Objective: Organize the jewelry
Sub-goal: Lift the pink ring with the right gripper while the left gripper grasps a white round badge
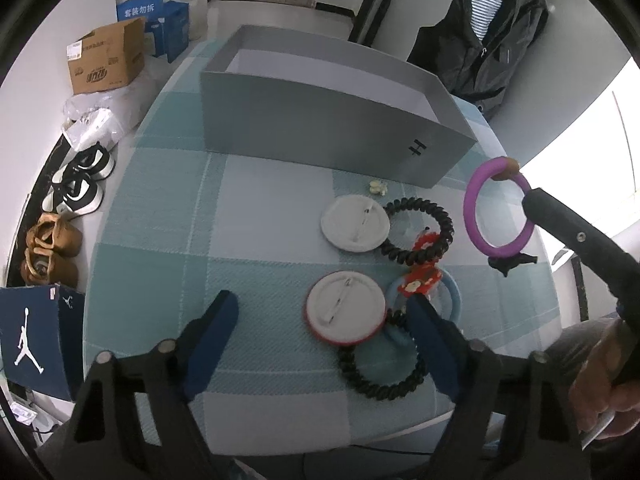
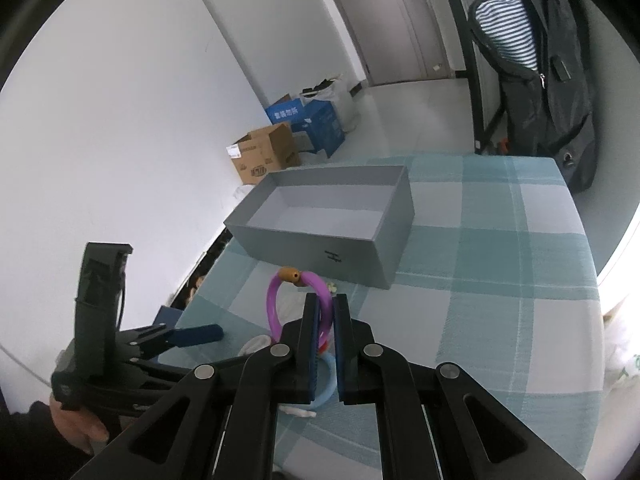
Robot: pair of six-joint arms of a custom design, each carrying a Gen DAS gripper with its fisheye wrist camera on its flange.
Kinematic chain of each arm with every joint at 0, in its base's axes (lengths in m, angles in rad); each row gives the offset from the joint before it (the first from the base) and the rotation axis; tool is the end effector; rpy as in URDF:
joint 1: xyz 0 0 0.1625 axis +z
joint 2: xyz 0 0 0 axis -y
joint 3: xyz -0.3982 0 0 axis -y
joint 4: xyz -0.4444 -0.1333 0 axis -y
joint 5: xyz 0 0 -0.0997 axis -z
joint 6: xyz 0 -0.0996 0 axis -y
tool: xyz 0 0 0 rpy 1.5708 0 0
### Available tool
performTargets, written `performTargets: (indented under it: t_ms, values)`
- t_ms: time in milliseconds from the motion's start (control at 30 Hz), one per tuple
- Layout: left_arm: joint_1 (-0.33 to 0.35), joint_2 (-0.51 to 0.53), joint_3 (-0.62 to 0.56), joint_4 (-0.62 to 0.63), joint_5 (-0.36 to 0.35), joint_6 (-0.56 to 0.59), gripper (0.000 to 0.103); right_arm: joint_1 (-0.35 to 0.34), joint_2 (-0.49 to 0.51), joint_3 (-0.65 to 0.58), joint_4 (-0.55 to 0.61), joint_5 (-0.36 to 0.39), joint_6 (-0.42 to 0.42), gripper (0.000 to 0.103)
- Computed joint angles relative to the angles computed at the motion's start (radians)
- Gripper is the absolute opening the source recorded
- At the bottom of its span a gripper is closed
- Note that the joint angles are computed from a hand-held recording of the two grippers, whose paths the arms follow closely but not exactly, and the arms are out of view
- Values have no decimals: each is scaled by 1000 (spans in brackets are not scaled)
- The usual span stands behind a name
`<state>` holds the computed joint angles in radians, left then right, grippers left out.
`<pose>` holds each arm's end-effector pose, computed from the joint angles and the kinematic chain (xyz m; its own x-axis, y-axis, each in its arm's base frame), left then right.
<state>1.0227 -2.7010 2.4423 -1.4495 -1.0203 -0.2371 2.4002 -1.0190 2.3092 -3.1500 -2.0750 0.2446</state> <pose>0.0645 -0.2501 0.3756 -0.8646 0.1736 -0.4715 0.3221 0.9118 -0.2549 0.3911 -0.2426 0.0194 -0.8434 -0.3796 0.3803 -0.5181 0.7619 -0.3887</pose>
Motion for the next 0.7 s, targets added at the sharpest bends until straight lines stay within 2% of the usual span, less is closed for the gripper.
performTargets:
  t_ms: [67,133,200,267,467,567,700]
  values:
    - [-13,-3,5,8,8,7,63,-2,-5,3,-3,1,-2,6]
    - [-27,-13,9,22,21,7,62,0,-9,7,-6,0,0,6]
    - [-38,-19,11,35,29,2,44,2,-18,14,-9,5,2,6]
    - [-62,-30,11,69,65,-15,37,5,-20,15,-11,2,0,6]
    - [-86,-39,16,90,77,-38,37,3,-20,16,-24,8,-6,6]
    - [-122,-49,25,126,124,-70,37,3,-20,16,-24,6,-11,4]
    - [-103,-34,20,108,158,-78,37,2,-22,18,-31,5,-11,4]
